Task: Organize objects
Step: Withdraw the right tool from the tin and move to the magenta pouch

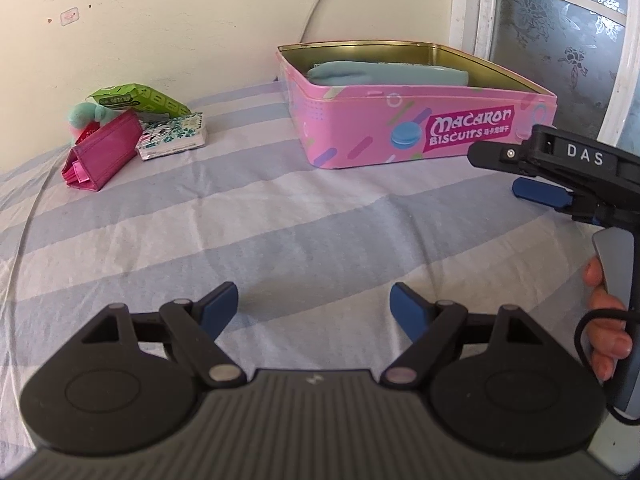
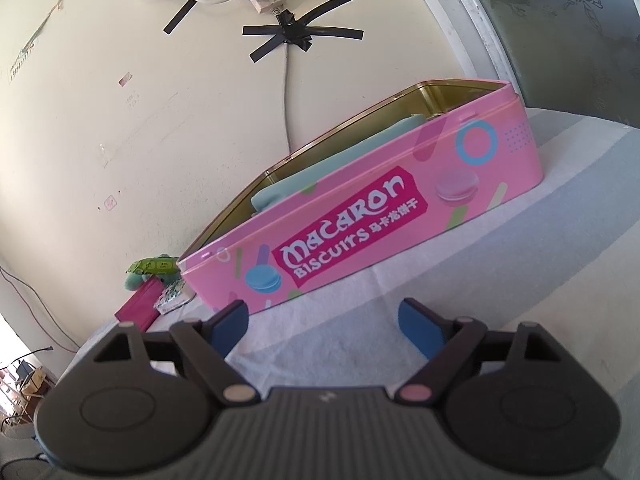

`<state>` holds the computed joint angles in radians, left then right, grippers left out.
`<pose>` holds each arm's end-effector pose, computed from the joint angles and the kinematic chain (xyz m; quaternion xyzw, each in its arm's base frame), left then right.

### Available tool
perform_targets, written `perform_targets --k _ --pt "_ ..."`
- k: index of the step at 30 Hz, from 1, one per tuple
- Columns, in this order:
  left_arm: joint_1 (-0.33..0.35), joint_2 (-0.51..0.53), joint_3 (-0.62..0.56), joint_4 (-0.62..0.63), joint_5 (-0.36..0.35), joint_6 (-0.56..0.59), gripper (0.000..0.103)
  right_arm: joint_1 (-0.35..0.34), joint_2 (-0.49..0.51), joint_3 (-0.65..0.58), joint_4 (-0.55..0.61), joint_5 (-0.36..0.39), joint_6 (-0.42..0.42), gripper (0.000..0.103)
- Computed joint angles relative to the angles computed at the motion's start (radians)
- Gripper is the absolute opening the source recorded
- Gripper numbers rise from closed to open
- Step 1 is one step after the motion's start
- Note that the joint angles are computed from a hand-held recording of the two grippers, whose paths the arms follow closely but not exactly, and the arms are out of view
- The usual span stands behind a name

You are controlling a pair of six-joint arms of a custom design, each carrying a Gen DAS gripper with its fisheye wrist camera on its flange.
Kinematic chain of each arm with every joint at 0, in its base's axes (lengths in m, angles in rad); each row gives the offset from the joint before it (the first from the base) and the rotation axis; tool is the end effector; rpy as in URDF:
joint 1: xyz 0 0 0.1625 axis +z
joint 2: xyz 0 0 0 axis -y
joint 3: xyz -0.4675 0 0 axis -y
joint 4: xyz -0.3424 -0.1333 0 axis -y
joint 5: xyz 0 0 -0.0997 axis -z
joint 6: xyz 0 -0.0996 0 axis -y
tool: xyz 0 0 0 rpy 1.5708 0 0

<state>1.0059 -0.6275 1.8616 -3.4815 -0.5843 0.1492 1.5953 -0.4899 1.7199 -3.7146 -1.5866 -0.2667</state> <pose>-0.1404 -0.6257 0.1334 0.1432 0.8334 -0.3782 0.3767 0.1480 -0.6633 0.0779 0.1268 -0.8884 0.4371 0.0603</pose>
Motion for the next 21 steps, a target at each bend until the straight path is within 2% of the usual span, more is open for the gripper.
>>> perform_targets --k 11,21 --pt "0.014 -0.015 0.008 -0.022 0.006 -0.008 0.085 0.005 0.009 -0.007 -0.004 -0.014 -0.010 0.086" --pt "0.034 -0.040 0.030 -0.064 0.010 -0.007 0.085 0.021 0.018 -0.018 0.003 -0.058 -0.046 0.087"
